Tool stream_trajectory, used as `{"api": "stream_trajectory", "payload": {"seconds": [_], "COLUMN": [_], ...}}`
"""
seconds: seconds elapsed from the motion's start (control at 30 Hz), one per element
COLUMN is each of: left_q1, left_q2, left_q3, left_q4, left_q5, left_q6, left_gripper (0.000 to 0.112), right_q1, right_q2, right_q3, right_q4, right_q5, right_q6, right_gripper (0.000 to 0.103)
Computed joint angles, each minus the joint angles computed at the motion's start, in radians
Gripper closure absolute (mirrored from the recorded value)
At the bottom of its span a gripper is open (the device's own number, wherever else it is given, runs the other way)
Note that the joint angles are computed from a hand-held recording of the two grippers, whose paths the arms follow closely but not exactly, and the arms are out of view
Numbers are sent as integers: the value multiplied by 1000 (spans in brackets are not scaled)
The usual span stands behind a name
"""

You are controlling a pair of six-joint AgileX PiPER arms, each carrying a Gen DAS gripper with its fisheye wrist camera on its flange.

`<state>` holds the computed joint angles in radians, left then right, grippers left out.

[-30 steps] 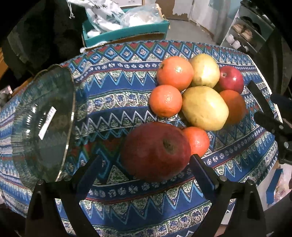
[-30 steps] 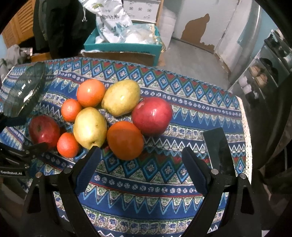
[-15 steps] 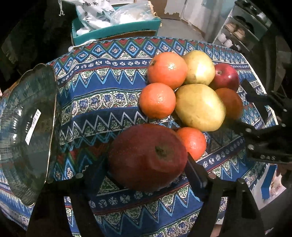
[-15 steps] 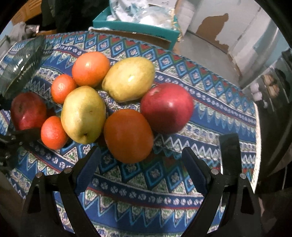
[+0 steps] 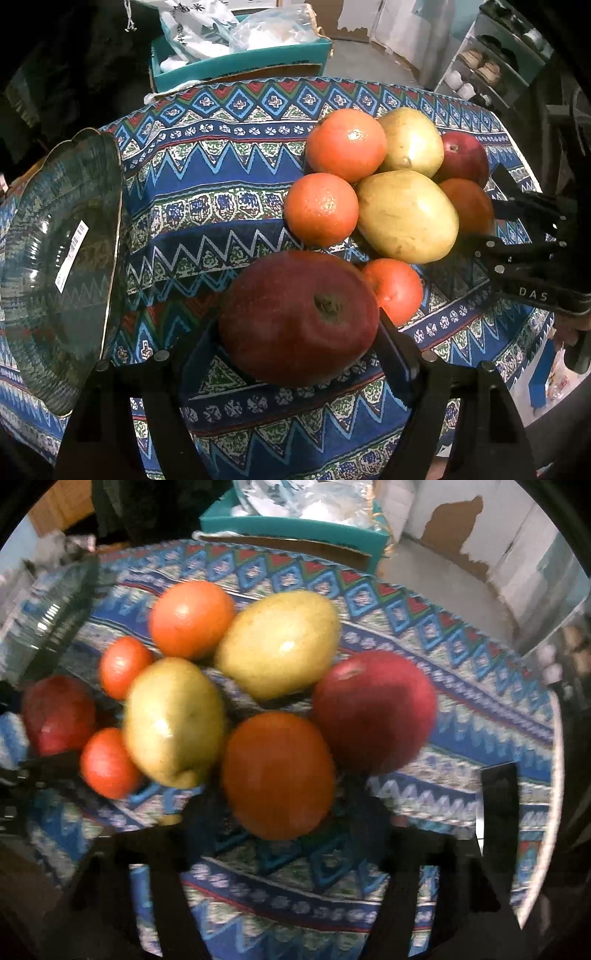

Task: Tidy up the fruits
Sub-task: 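Close the left tool on the red apple while the right tool grasps the orange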

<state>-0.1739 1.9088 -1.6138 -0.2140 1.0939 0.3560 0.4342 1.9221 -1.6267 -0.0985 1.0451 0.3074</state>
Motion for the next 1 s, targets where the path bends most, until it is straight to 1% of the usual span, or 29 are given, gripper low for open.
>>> {"api": "stream_trajectory", "payload": {"seconds": [0.17, 0.27, 0.43, 0.6, 0.77, 1.0], "left_q1": [-5, -1, 10, 13, 24, 39], "left_q2": [-16, -29, -53, -90, -127, -183], "left_q3": [9, 8, 6, 13, 20, 34], "left_q4": [-5, -12, -37, -59, -75, -76], "left_q5": [-5, -4, 5, 6, 4, -25], "left_q6": [-4, 0, 2, 5, 14, 12], "left_gripper": [32, 32, 32, 32, 32, 32], "right_q1": [4, -9, 10, 48, 65, 129], "right_q2": [-23, -67, -148, -221, -257, -275], "right_q3": [43, 106, 194, 225, 209, 155], "right_q4": [-6, 42, 3, -68, -109, -222], "right_q5": [-47, -88, -102, -92, -79, -75], "right_q6": [40, 69, 143, 229, 270, 364], "right_gripper": [47, 47, 47, 47, 47, 47]}}
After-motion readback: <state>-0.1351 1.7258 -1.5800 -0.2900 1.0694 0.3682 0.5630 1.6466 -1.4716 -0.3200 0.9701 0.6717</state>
